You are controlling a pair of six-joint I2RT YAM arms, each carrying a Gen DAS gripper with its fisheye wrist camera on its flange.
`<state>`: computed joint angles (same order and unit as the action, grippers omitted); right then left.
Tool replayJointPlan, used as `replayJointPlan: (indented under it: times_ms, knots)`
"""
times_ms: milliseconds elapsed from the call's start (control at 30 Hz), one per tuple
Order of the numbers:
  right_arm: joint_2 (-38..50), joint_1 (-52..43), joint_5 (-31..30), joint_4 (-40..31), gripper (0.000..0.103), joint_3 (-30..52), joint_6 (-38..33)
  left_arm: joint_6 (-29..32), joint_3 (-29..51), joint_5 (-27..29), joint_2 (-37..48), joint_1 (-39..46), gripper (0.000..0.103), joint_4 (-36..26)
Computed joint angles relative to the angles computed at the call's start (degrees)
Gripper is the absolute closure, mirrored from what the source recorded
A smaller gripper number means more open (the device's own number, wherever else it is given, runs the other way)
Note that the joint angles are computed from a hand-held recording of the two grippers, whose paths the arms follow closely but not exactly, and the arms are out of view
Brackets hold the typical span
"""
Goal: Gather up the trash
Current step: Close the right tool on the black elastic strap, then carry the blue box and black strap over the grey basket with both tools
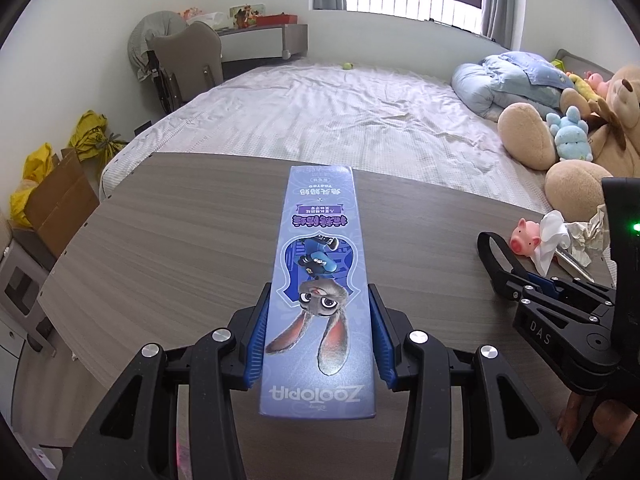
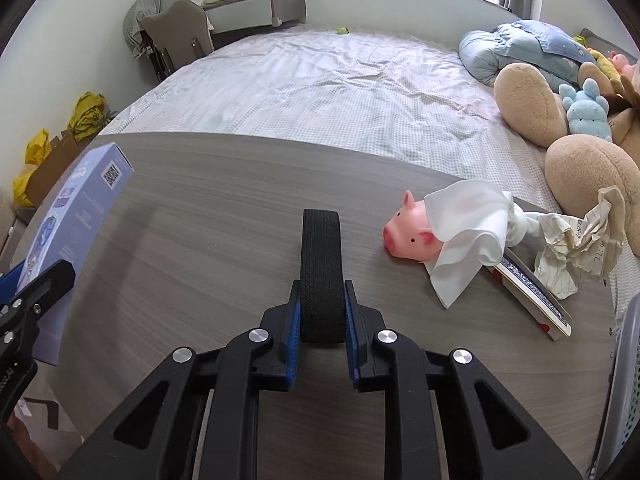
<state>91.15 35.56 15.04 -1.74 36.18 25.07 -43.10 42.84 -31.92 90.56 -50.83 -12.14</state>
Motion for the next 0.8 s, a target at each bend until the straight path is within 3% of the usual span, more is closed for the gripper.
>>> replayJointPlan:
  times_ms: [400,800]
  knots:
    - [-13.5,1.4,-0.3,-2.8,0.085,-7.1,0.4,-2.4,2.5,-1.3,0.0,-3.5,0.060,-4.2]
    - [-37.8,-0.4,0.8,-13.7,0.085,-16.3,1.0,-6.8,10.8,-6.4,4.1,-12.3,0.060,-10.6]
